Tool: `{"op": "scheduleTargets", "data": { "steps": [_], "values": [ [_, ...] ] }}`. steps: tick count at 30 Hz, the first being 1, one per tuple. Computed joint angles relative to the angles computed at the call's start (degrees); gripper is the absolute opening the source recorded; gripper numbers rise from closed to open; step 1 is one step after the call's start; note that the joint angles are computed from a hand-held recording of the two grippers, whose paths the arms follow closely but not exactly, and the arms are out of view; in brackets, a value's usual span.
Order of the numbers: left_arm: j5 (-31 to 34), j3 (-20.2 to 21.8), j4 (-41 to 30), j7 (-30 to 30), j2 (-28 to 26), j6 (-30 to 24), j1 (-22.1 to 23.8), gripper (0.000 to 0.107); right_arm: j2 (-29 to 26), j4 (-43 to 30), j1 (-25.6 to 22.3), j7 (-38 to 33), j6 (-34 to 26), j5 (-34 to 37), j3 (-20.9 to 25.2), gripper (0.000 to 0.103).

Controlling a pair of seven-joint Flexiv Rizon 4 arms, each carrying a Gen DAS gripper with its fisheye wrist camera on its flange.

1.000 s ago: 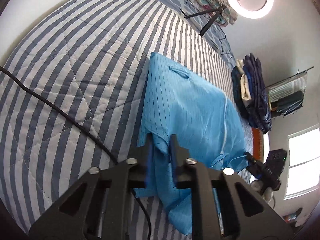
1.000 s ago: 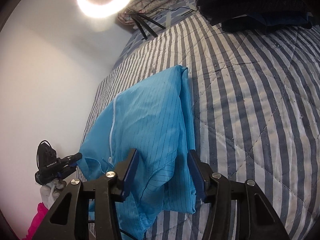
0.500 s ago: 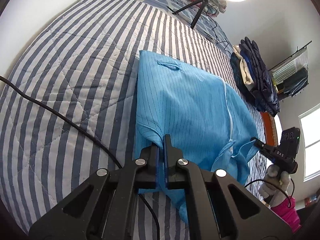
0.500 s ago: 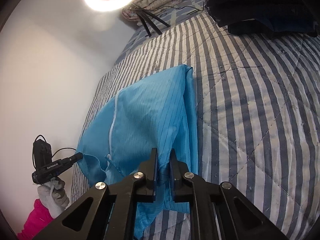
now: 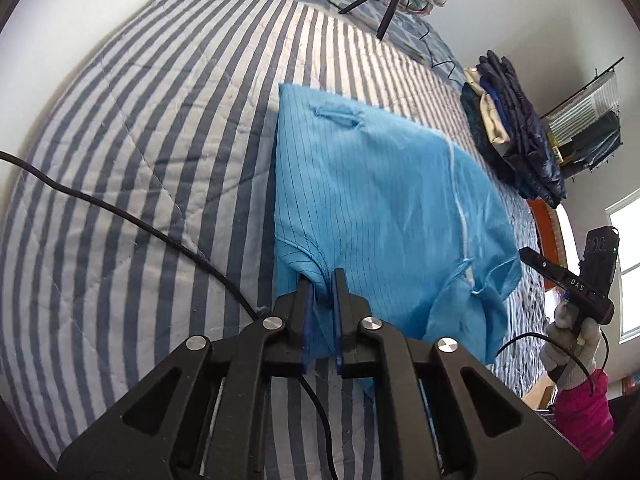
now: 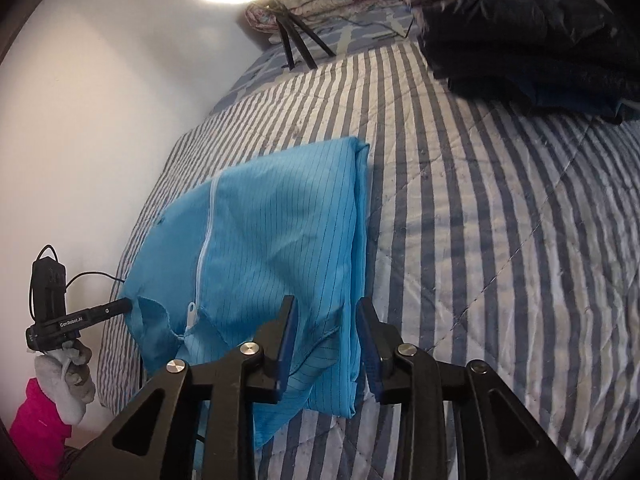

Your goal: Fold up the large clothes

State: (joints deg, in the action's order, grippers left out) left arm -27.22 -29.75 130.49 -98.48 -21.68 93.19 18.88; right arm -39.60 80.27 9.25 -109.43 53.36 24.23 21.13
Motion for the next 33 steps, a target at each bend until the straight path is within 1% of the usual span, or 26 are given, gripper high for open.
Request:
{"op": "scheduleTargets", "data": {
  "steps": [2, 4, 6, 7, 8, 9, 10, 11, 12, 13, 15, 16, 17, 18, 19, 20, 21, 24, 26, 27, 30, 31, 32, 33],
  "values": [
    [0.4, 2.2, -0.2, -0.4, 1.5, 0.1, -1.6, 0.008, 1.6, 1.4, 0.4, -1.1, 3.1, -0.7, -0.4, 0.033],
    [1.0, 4.8, -0.8, -0.4, 2.5, 0.4, -4.0, 0.008, 2.5, 2.4, 0.3, -3.8, 6.4, -0.8, 0.3, 0.033],
    [1.5, 7.2, -1.9, 0.0, 2.9, 0.1, -6.2, 0.008, 3.1, 3.0, 0.1, -5.7, 8.2, -0.8, 1.1, 0.033],
    [1.2, 7.1, -2.0, 0.2, 3.1, 0.4, -6.3, 0.008, 2.9, 2.8, 0.0, -6.2, 8.4, -0.7, 1.6, 0.033],
    [1.5, 5.3, -2.0, 0.1, 3.0, 0.8, -4.8, 0.008, 2.7, 2.7, 0.2, -6.2, 8.5, -0.7, 1.7, 0.033],
    [-0.6, 3.3, -1.5, 1.9, 3.0, 1.4, -3.6, 0.008, 2.6, 2.6, 0.9, -5.3, 8.4, -1.4, 1.1, 0.033],
    [-2.0, 3.2, -1.7, 3.1, 2.9, 1.0, -3.8, 0.008, 2.3, 2.4, 1.5, -4.5, 8.0, -2.1, 0.7, 0.033],
    [0.2, 5.0, -2.3, 1.5, 3.0, -0.4, -4.7, 0.008, 2.0, 2.2, 1.9, -3.9, 7.4, -2.7, 0.5, 0.033],
    [1.0, 8.0, -3.0, 0.5, 3.1, -0.9, -7.1, 0.008, 1.5, 1.6, 1.7, -3.7, 6.3, -2.8, 0.7, 0.037],
    [0.4, 9.2, -3.3, 0.7, 2.9, -0.5, -8.5, 0.008, 1.1, 1.2, 1.5, -3.5, 5.6, -2.8, 0.8, 0.042],
    [-0.7, 8.5, -2.8, 0.9, 3.0, 0.9, -8.0, 0.008, 0.8, 1.2, 1.3, -3.2, 6.1, -2.3, 1.0, 0.045],
    [-0.7, 8.6, -2.8, 0.8, 2.9, 1.3, -8.1, 0.008, 0.8, 1.3, 1.3, -3.3, 6.4, -2.2, 1.1, 0.045],
    [-0.2, 9.9, -3.6, 0.5, 2.6, 0.6, -9.2, 0.008, 0.8, 1.5, 1.6, -3.1, 6.9, -2.6, 0.7, 0.045],
    [-0.1, 9.9, -3.9, 0.7, 2.3, 0.6, -9.2, 0.008, 0.9, 1.8, 1.8, -3.1, 7.3, -3.0, 0.6, 0.044],
    [-0.2, 9.3, -4.3, 0.8, 1.8, 1.1, -8.8, 0.008, 0.9, 1.8, 1.8, -3.2, 7.6, -3.1, 0.8, 0.041],
    [-0.3, 7.7, -4.6, 1.1, 1.1, 2.3, -7.7, 0.008, 0.7, 1.6, 1.7, -3.3, 7.7, -2.9, 1.2, 0.039],
    [0.2, 7.5, -5.1, 0.9, 0.5, 2.7, -7.7, 0.008, 0.5, 1.2, 1.6, -3.6, 7.7, -2.8, 1.6, 0.039],
    [2.2, 12.4, -8.3, -0.6, -1.5, 0.8, -11.9, 0.008, -0.2, 0.2, 2.4, -4.4, 9.0, -3.3, 2.0, 0.038],
    [2.5, 12.6, -9.0, -0.9, -2.8, 0.3, -12.0, 0.008, -1.0, -0.5, 2.9, -4.7, 9.3, -3.7, 2.2, 0.037],
    [2.7, 13.5, -9.5, -1.2, -3.3, -0.6, -12.8, 0.008, -1.2, -0.7, 3.3, -4.5, 9.3, -4.2, 2.0, 0.037],
    [3.6, 18.3, -10.8, -2.7, -4.8, -4.1, -16.5, 0.008, -2.2, -0.7, 4.9, -4.1, 9.2, -6.4, 1.0, 0.037],
    [3.3, 17.9, -10.6, -2.4, -5.3, -4.7, -16.0, 0.008, -2.3, -0.2, 5.4, -4.0, 9.4, -7.6, 0.3, 0.037],
    [2.4, 16.5, -9.8, -2.0, -5.7, -5.1, -14.8, 0.008, -2.6, 0.3, 6.1, -3.6, 9.4, -8.9, -0.5, 0.037],
    [1.4, 14.9, -8.9, -1.4, -6.1, -5.2, -13.4, 0.008, -2.8, 1.0, 6.8, -2.9, 9.3, -10.5, -1.7, 0.033]
  ]
}}
